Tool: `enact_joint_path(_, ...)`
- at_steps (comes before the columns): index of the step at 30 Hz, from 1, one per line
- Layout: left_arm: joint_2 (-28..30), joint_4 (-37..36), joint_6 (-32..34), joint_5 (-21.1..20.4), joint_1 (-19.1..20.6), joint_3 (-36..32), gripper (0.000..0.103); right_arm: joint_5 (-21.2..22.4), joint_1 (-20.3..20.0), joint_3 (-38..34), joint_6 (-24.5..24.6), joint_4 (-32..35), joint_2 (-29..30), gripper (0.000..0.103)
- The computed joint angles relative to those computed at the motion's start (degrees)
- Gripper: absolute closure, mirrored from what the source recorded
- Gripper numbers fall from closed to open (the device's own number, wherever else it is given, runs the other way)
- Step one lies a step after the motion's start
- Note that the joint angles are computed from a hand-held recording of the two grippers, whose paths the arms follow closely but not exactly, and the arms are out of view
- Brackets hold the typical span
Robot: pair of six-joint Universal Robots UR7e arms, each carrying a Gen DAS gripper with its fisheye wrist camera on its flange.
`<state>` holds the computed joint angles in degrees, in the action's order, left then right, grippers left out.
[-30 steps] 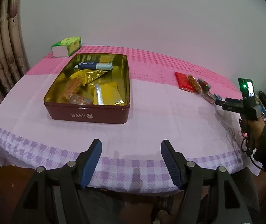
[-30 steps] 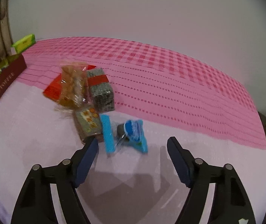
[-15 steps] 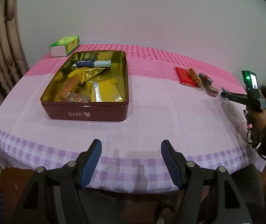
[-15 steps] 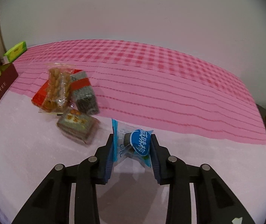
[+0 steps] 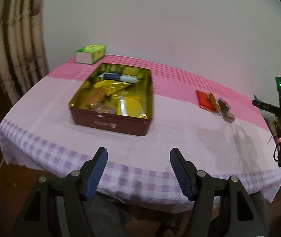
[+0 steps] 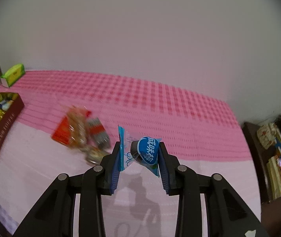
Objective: Organize snacks
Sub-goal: 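Carry the blue candy over the tin and open the right gripper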
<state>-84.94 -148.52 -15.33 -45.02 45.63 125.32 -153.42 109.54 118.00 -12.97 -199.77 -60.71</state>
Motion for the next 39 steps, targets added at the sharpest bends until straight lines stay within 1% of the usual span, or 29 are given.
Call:
enact_joint_path(4,-1.06,1.69,-3.38,1.76,0.33,-0.32,0.036,-2.17,3.43,-3.82,-1.31,1.17,2.21,0.072)
enact_joint_path(8,-1.31,0.76,-2.87,2.42,-0.18,-0.15,0.036,-3.25,6.12,-7.56,-1.87,3.22,4.75,0.072)
enact_joint_path(15,-1.49,-0.13,-1.83,2.82,-0.92,0.15,0.036,-2.68,8.92,-13.59,-1.58,7.11,9.51,0.072)
enact_joint_path(19,-1.41,-0.17,-1.58,2.53,-0.80,0.09,0.036,-1.42,10.01,-17.21,-0.95,9.83,12.57,0.072)
enact_joint_path(24,-0.75,1.79,-2.28,2.17,-0.19,-0.56,0.036,0.46,11.23,-21.35,-0.64,13.12,16.25,0.072)
enact_joint_path(28,-0.42,4.74,-3.98,1.99,0.54,-1.37,0.036,2.16,11.97,-24.02,-0.62,14.90,18.91,0.072)
enact_joint_path(30,-0.39,5.51,-4.37,1.24,0.92,-1.64,0.036,2.98,12.22,-25.20,-0.74,15.78,20.10,0.072)
enact_joint_path(34,-0.25,7.16,-5.41,0.81,1.35,-2.10,0.036,4.75,12.65,-27.55,-0.03,18.03,22.30,0.072)
enact_joint_path(39,-0.21,8.36,-6.14,0.35,1.79,-2.45,0.036,6.77,13.05,-30.42,-0.39,19.94,25.16,0.071)
